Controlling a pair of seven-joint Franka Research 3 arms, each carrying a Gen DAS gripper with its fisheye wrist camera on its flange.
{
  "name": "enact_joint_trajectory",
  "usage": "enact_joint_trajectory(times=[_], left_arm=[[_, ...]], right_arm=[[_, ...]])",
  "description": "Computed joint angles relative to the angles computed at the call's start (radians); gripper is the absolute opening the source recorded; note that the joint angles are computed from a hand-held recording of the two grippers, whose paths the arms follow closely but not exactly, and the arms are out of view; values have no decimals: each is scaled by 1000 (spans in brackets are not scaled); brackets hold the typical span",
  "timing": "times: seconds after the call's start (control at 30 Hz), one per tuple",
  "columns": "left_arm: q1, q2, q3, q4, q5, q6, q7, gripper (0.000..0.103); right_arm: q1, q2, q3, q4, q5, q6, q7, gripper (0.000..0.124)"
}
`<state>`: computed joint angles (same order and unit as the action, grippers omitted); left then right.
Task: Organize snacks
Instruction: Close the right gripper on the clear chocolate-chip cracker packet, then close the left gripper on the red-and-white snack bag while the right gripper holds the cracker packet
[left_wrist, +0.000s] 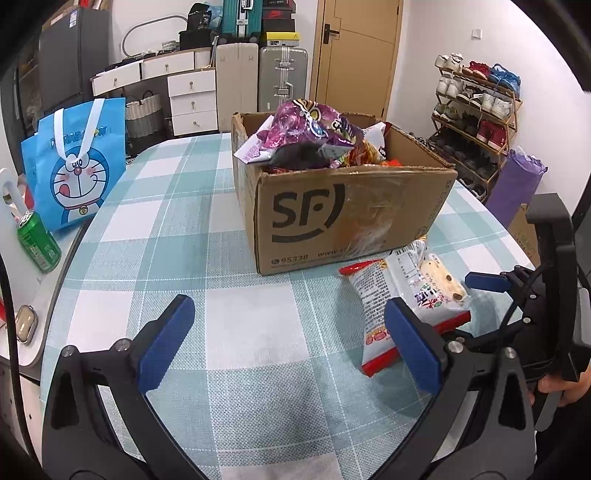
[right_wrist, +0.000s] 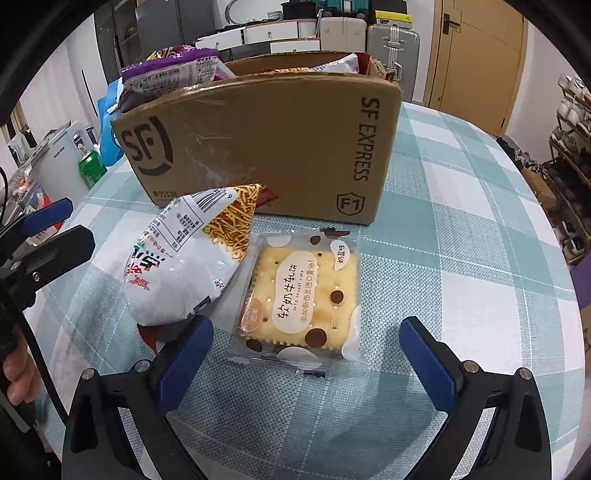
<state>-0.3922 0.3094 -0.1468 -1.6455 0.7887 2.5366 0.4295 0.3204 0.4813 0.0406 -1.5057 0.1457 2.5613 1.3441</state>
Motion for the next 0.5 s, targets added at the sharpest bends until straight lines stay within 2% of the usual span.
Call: enact_joint_trajectory(times=[0.3, 0.43, 0.5], left_arm=[[3, 20, 1, 13, -23, -2, 23, 102], [1, 25, 3, 15, -28, -3, 30, 102], [0, 27, 4, 15, -31, -3, 31, 102]], right_arm=[[21, 16, -21, 15, -45, 21, 61, 100], [13, -13, -11, -32, -40, 67, 38, 70], [-5, -23, 10, -44, -10, 75, 1, 66]])
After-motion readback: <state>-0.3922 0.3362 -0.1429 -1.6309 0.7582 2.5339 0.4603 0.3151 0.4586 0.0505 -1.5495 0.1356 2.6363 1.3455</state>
